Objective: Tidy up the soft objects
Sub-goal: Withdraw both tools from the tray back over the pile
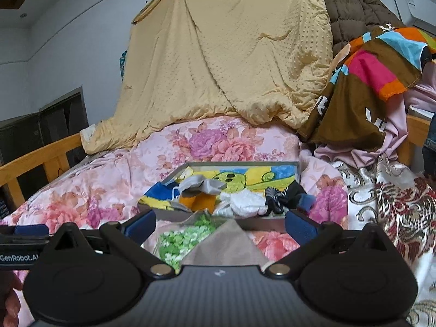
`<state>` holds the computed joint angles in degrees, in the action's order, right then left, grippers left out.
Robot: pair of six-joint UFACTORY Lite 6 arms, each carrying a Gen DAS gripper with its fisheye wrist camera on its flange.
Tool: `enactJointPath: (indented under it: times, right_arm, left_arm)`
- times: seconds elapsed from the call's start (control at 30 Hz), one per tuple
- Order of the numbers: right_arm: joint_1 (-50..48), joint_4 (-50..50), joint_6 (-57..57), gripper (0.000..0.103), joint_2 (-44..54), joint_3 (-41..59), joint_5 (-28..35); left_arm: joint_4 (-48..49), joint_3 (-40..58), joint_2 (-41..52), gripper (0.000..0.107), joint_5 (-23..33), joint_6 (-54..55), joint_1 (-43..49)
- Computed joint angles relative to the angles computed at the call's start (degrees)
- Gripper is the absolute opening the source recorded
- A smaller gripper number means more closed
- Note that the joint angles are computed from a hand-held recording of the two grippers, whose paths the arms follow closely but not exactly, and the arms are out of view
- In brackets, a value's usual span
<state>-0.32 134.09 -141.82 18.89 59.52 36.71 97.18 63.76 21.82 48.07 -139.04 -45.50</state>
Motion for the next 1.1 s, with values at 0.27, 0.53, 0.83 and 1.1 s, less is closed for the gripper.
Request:
enactJointPath:
  times: [0.27, 0.53, 0.83, 1.1]
  right_arm:
    - [0.7, 4.5, -5.5, 0.103, -4.5, -6.7, 0.8]
    - [3.9, 4.4, -8.6, 0.103, -3.0, -5.7, -2.7]
    - [8.3, 7.0, -15.3, 0.103, -0.8, -5.2, -6.4]
    - [11.9, 7.2, -20.4, 0.103, 1.8, -3.7, -11.3]
  left_arm:
    - [3.8, -5.6, -3.0, 0.102, -3.3, -2.4, 1.8]
    - [9.9, -13.9, -6.3, 0.102, -5.0, -6.1, 2.7]
    - [23.5, -18.4, -4.4, 0.102, -6.7, -16.2, 6.3]
    - [34.5, -20.1, -2.9, 0.102, -8.8, -18.4, 9.2]
